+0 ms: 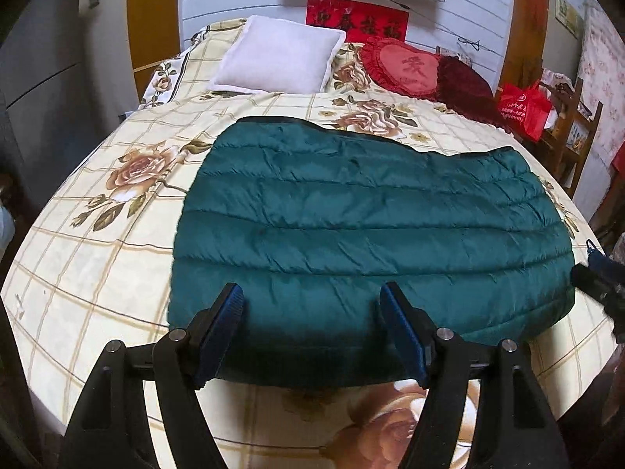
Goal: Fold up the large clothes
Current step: 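Smooth the folded jacket flat with both tools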
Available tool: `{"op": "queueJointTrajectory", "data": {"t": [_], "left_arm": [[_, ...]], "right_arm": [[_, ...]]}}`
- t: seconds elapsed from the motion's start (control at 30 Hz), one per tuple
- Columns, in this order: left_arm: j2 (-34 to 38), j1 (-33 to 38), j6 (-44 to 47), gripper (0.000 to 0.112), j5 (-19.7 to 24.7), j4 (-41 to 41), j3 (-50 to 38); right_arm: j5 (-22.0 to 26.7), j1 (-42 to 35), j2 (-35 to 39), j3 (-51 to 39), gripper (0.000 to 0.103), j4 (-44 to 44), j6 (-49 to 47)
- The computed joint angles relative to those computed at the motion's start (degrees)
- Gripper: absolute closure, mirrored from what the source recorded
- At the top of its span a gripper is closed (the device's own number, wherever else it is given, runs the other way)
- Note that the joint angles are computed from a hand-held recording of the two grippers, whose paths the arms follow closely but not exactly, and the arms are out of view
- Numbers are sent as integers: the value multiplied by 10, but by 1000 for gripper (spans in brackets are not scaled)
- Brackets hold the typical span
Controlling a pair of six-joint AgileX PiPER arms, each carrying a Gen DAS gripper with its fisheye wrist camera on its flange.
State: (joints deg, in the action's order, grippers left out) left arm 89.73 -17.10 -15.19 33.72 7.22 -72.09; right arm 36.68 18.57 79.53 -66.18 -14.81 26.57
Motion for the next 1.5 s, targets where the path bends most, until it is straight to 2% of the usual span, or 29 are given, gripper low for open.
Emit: {"op": "queueJointTrajectory", "data": {"t": [0.13,0.3,0.6,1.07,1.5], "left_arm": [[-7,-20,-37,45,-10,31,13],[-7,-57,-133,45,-6,139,24],[-9,-69,-179,45,-9,185,37],[-20,-74,-224,45,-14,228,50],[-18,-70,-220,45,-9,217,45]], "right_arm": [[-9,26,5,12,16,-42,48],[-13,47,18,10,16,-67,77],[-6,81,39,-4,16,-132,138],[-18,70,42,-3,16,-120,145],[-23,69,47,-8,15,-106,141]]}}
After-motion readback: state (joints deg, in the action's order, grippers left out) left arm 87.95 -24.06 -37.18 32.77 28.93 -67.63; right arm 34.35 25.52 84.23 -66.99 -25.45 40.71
